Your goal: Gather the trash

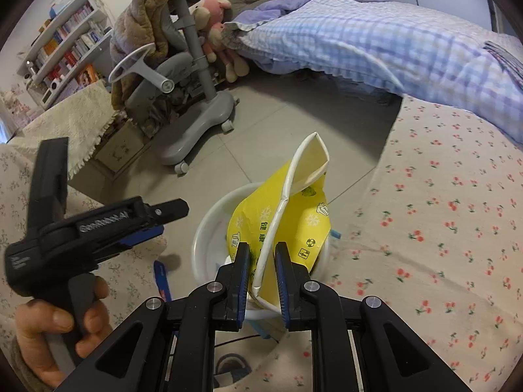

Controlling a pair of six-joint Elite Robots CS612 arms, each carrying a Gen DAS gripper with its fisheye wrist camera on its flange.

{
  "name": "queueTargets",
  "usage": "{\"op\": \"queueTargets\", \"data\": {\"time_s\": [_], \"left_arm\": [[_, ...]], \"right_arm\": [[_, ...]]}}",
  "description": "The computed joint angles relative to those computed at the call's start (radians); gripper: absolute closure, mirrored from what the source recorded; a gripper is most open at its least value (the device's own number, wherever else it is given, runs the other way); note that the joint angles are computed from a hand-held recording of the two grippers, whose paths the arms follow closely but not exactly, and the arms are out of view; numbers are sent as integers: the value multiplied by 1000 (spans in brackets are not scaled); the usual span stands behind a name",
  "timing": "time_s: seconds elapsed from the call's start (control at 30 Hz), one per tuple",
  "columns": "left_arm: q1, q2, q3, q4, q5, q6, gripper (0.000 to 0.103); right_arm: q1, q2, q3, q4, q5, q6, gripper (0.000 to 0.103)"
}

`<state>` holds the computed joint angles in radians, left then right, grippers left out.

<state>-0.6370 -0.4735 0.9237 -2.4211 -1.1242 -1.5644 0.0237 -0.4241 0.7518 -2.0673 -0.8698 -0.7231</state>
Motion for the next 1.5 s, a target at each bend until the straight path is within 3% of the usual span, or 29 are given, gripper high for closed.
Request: {"op": "queueTargets", "data": {"time_s": [0.1,0.17,0.2,0.27,0.37,0.63,0.83,0.9,1.0,1.13,1.27,1.5], "left_arm": [[-3,-14,26,-10,17,-44,43],[-4,-21,35,-3,26,-74,43],[-4,-23,39,0,29,-78,43],[-5,-26,42,7,30,-82,43],[-8,-31,49,4,29,-86,43],[-21,-27,25,25,34,-33,43],[-72,-40,14,100,111,11,43],[-100,-46,-4,206,155,-35,43],[-138,-55,-15,286,232,-74,41],[-182,-52,-61,407,290,-128,32],[-212,-21,-155,517,351,-115,20],[-251,30,-291,625,428,-66,17]], "right_arm": [[12,5,-9,25,19,-5,80],[16,24,-41,89,76,-1,73],[21,35,-65,128,71,-1,64],[28,46,-80,134,28,25,57],[25,50,-76,138,-10,35,57],[-9,14,-17,96,-11,33,57],[-52,-64,95,54,23,-64,56],[-74,-98,147,45,49,-105,54],[-102,-150,227,16,98,-147,51],[-140,-221,346,-75,168,-159,43],[-176,-276,430,-162,203,-180,40],[-248,-349,567,-402,275,-105,26]]}}
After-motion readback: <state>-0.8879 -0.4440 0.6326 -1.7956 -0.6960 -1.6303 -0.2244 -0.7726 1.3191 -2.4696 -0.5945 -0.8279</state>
